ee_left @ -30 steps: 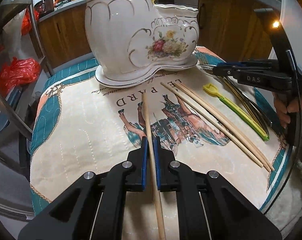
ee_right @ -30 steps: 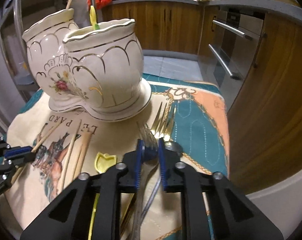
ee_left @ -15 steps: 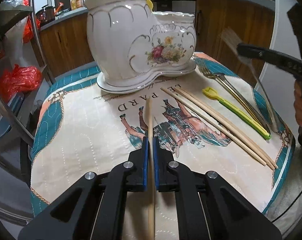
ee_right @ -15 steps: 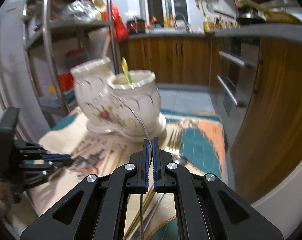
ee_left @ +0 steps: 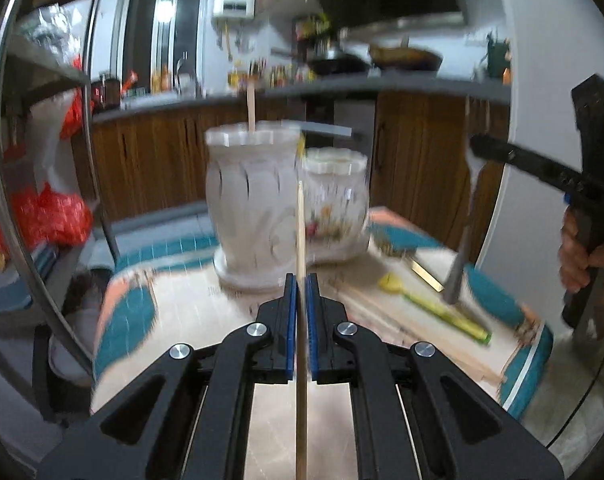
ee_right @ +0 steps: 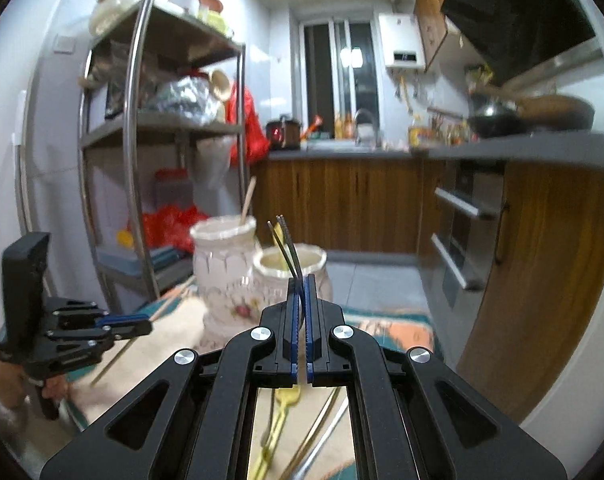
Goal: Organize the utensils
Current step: 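Lower chopstick into taller pot with left tool while right drops metal utensil into shorter pot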
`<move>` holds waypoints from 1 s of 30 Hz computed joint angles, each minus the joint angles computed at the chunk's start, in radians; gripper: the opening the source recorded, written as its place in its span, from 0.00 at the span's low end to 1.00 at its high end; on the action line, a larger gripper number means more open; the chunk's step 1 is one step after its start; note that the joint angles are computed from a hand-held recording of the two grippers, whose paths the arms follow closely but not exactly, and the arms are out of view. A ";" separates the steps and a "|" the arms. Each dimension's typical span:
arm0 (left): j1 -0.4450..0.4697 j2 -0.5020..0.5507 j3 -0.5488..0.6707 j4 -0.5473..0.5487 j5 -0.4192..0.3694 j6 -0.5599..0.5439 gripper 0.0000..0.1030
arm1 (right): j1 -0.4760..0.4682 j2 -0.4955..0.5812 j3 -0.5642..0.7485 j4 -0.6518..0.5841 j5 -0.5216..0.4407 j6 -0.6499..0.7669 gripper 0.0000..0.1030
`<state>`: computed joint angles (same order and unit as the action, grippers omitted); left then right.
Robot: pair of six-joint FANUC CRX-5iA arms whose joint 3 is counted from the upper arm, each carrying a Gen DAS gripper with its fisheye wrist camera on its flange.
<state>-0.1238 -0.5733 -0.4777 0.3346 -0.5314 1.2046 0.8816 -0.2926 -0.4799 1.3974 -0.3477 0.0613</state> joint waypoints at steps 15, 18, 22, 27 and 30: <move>0.007 0.095 0.050 0.453 0.214 -0.345 0.05 | -0.107 0.129 0.183 0.268 0.064 -0.241 0.03; -0.007 0.150 0.089 0.547 0.258 -0.424 0.05 | -0.158 0.157 0.215 0.383 0.098 -0.374 0.03; -0.040 0.222 0.134 0.652 0.320 -0.512 0.05 | -0.193 0.192 0.250 0.456 0.091 -0.478 0.03; -0.074 0.305 0.191 0.649 0.403 -0.508 0.05 | -0.257 0.226 0.282 0.609 0.098 -0.673 0.03; -0.131 0.343 0.184 0.781 0.503 -0.635 0.05 | -0.298 0.237 0.291 0.686 0.150 -0.767 0.03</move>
<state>-0.2547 -0.2308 -0.2935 1.1157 -0.0288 0.5695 0.5836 -0.0553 -0.1891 2.0836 -0.1974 -0.7060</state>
